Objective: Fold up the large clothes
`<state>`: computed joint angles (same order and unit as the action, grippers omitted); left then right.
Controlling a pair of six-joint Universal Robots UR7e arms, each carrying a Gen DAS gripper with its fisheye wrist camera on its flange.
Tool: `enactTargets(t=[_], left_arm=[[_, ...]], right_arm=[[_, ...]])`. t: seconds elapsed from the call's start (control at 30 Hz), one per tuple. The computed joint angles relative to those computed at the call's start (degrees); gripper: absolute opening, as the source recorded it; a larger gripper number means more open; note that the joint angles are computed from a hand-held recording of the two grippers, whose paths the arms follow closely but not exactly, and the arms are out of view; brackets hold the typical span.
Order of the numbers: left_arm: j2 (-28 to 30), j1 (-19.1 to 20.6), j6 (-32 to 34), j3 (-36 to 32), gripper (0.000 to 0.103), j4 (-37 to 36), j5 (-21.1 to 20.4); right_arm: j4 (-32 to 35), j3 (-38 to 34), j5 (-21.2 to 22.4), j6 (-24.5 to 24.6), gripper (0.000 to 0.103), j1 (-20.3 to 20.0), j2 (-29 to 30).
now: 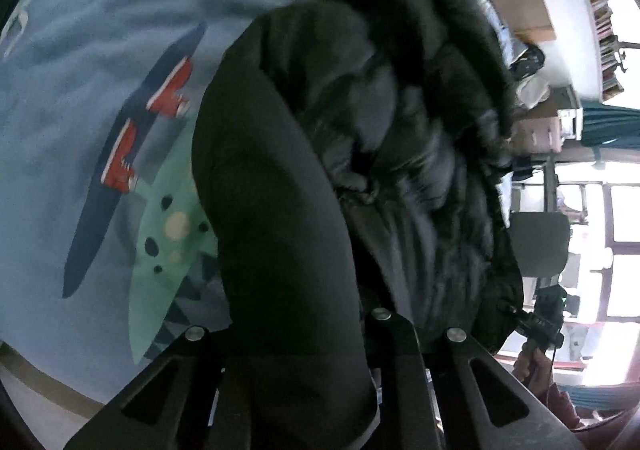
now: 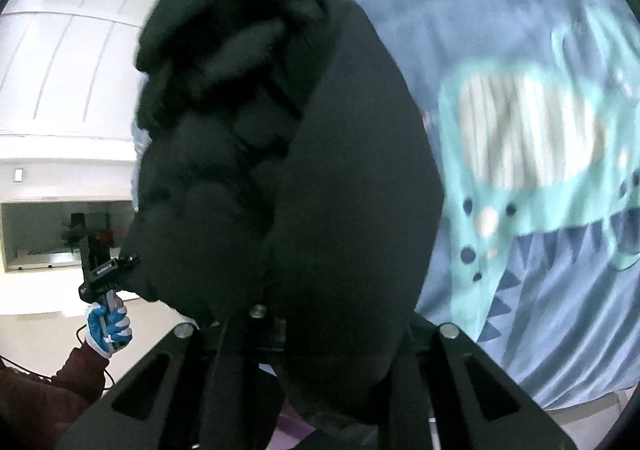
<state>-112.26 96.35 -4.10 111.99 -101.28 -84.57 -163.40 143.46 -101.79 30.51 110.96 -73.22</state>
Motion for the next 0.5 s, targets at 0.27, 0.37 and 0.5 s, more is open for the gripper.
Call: enactTargets(t=[0.27,0.37,0.5], left_arm=[[2.21,-7.29,-2.10,-5.67,0.012,-3.23,-0.97],[3.67,-9.07,-1.36,-8.85,0.012,-4.73,-1.47],[7.10,-11.29,-1.66,-12.09,0.012,-8.82,-1.73]], right_arm=[[8.29,-9.26,-5.56,-2.47,0.014,4.26,-3.26],[8.65,-12.88,-7.34,-3.19,0.014,5.32,-2.07],[9.16,-18.23,-9.65,-3.38,0.014,5.63,-0.22]])
